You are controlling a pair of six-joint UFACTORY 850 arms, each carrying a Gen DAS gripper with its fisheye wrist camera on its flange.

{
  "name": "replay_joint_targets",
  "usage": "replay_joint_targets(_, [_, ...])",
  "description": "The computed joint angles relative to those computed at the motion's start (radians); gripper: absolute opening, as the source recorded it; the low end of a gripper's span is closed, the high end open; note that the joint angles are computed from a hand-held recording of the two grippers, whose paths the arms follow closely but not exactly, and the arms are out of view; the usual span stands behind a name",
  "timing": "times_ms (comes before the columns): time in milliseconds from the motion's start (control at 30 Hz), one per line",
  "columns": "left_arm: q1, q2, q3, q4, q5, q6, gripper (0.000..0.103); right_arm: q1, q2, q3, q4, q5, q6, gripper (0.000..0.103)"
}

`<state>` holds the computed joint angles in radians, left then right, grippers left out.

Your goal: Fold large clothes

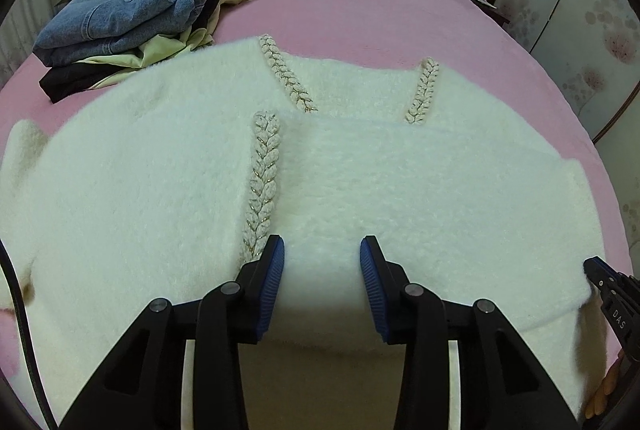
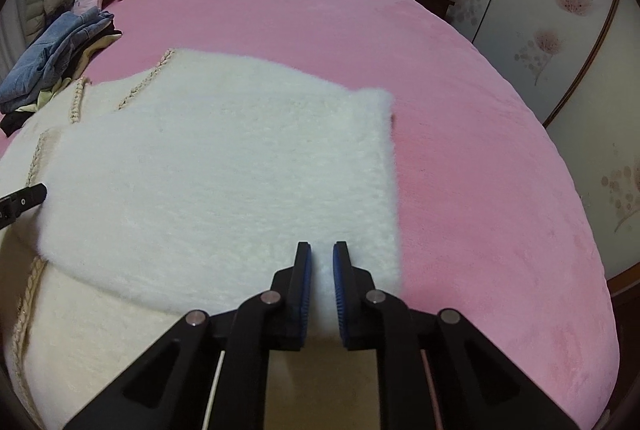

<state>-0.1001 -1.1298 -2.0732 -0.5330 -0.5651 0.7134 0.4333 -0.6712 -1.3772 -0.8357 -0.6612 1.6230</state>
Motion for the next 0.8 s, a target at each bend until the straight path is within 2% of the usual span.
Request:
replay_joint_targets(67, [0.004,-0.011,-0.030,0.016,-0.032,-0.022,0.043,-0.003,0.009,0.001,0.033,0.027,0.000,0.011])
replay_joint_targets(167, [0.012,0.020,-0.004,-0.005,-0.053,-0.008,0.053,0.009,0.032,0.007,0.081,0.058,0.015,0.012])
replay_joint_targets(233, [0.013,0.066,0.053,0.004,-0.015,-0.007,0.069,0.021,0.040,0.000,0.107,0.054,0.017,0.014])
replay_joint_targets(267, [0.015,0.096,0.091,-0.007,0.012,0.013,0.071,0.028,0.046,0.000,0.115,0.049,0.022,0.016])
replay_joint_targets(333, [0.023,0.161,0.166,-0.059,0.048,0.088,0.072,0.048,0.068,0.009,0.107,0.050,0.058,0.020])
replay_joint_targets(500, [0.053,0.279,0.289,-0.133,0.049,0.176,0.078,0.107,0.122,0.029,0.052,0.029,0.162,0.043])
replay_joint_targets(633, [0.092,0.372,0.385,-0.187,0.032,0.231,0.083,0.158,0.157,0.026,0.014,-0.019,0.223,0.047])
replay_joint_targets(800, [0.149,0.460,0.467,-0.250,-0.007,0.307,0.085,0.218,0.200,0.029,-0.043,-0.045,0.310,0.053])
